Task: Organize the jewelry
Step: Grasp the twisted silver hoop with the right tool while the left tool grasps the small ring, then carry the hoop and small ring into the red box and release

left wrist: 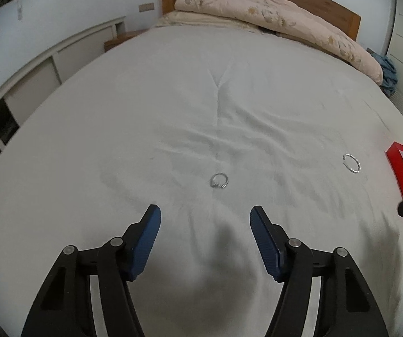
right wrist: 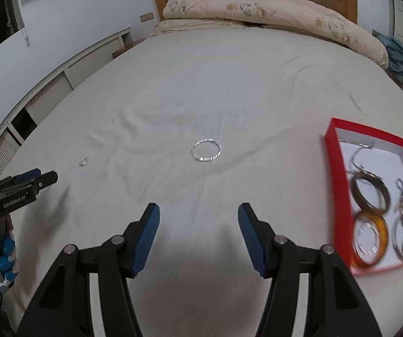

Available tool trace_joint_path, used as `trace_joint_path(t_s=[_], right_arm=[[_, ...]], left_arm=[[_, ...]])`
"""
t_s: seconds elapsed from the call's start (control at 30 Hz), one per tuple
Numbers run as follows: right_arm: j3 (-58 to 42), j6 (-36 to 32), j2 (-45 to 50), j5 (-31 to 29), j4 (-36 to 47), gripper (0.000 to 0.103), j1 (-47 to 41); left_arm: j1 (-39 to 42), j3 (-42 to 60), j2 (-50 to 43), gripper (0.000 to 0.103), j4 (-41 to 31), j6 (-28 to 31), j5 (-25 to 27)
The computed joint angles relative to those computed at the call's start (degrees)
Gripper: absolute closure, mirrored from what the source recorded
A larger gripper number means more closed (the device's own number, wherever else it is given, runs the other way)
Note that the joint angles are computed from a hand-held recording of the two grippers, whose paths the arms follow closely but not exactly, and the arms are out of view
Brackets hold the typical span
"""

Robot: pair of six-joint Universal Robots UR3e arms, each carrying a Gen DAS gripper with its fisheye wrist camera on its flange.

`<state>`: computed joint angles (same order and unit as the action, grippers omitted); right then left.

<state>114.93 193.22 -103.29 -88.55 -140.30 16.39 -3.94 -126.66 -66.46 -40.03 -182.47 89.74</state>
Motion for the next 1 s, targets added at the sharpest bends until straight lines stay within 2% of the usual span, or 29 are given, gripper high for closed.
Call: trace_joint_path(t_s=[0.27, 0.43, 0.67, 0.7, 0.77, 0.9, 1.0], right_arm=[[-3.95, -2.71, 13.38, 1.24, -8.28, 0.047, -2.74], [-7.34, -3.12, 19.51, 2.05, -10.18, 0.047, -3.73], [-11.88, -4.57, 25.38, -1.25, -12.02, 0.048, -1.48], [-11.78, -4.97, 25.62, -1.66, -12.40, 0.049, -1.39], [-11.90, -5.40, 26.18, -3.08, -13.00, 0.064, -0.66], [-11.80, -6.76, 26.23, -3.36, -13.18, 0.064, -0.63], [-11.31, -7.08, 25.55, -2.66, -13.22, 0.065, -1.01]], left_arm=[[-0.94, 2.17, -12.66, 0.046, 7.59, -1.22, 0.56], [-1.23, 2.23, -15.19, 0.046, 10.79, -1.34, 0.66], [-0.56, -0.04, -15.62, 0.052, 14.50, 0.23, -0.05], [-0.61, -0.23, -15.90, 0.055, 15.08, 0.48, 0.08], [-1.22, -0.16, -16.06, 0.062, 15.42, 0.84, 0.40], [-2.25, 0.22, -16.66, 0.082, 15.93, 2.42, 0.60], [-2.84, 0.95, -17.12, 0.084, 15.60, 2.15, 1.29]])
